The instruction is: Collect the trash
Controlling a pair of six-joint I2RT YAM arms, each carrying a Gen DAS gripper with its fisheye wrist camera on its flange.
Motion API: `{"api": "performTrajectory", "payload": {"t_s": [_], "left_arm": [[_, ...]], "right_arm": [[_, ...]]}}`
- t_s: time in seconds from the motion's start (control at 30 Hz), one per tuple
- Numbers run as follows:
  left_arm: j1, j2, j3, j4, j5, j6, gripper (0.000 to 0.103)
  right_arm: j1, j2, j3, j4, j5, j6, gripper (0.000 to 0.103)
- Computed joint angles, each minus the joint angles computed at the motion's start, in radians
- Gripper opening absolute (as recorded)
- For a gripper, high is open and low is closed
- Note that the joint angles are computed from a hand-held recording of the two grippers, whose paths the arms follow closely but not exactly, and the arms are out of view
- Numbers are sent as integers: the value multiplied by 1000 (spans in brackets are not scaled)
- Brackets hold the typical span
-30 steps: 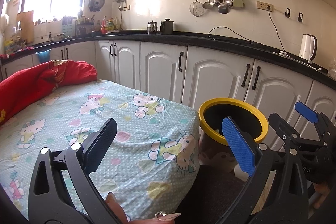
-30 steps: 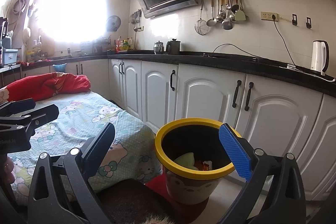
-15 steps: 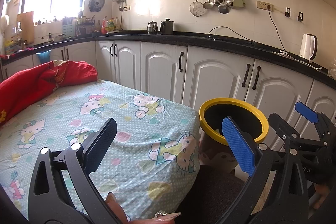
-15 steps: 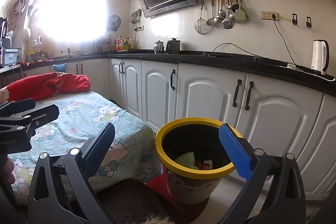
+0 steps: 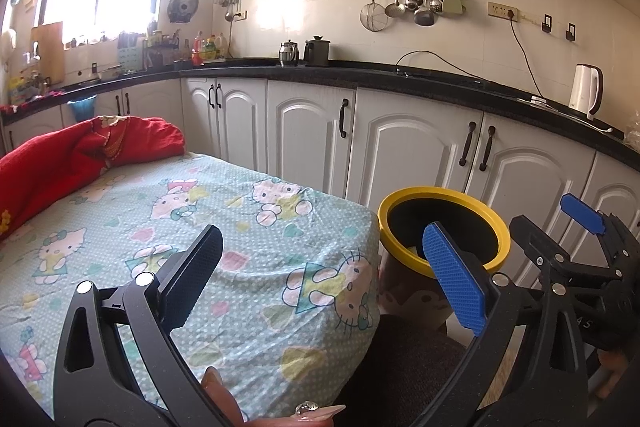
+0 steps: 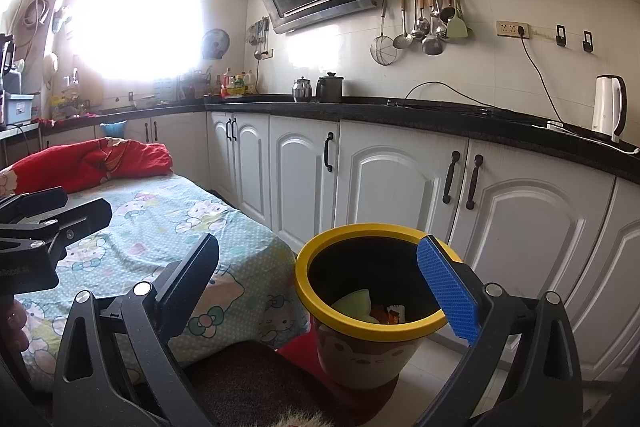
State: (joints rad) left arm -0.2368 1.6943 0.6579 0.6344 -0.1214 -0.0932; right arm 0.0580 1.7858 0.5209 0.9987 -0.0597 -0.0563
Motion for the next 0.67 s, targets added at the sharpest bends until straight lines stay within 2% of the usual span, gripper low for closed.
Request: {"api": "performTrajectory", "payload": {"t_s": [0.13,0.3,0.4,0.53,0.67], "left_arm": [[8,9,10,-18,21,-14,92],[-3,7,8,-24,3,2,92],[45,-36,10,-103,59,-41,92],[214,-142,-15,-243,121,-78,92],[558,-215,-24,-355,75,-14,92]], "right_arm": [[0,1,0,-1,1,0,97],[5,0,11,-20,-3,7,97],[19,-15,46,-85,-23,13,97],[176,-19,169,-257,-23,13,97],[435,101,462,-580,-42,55,97]]}}
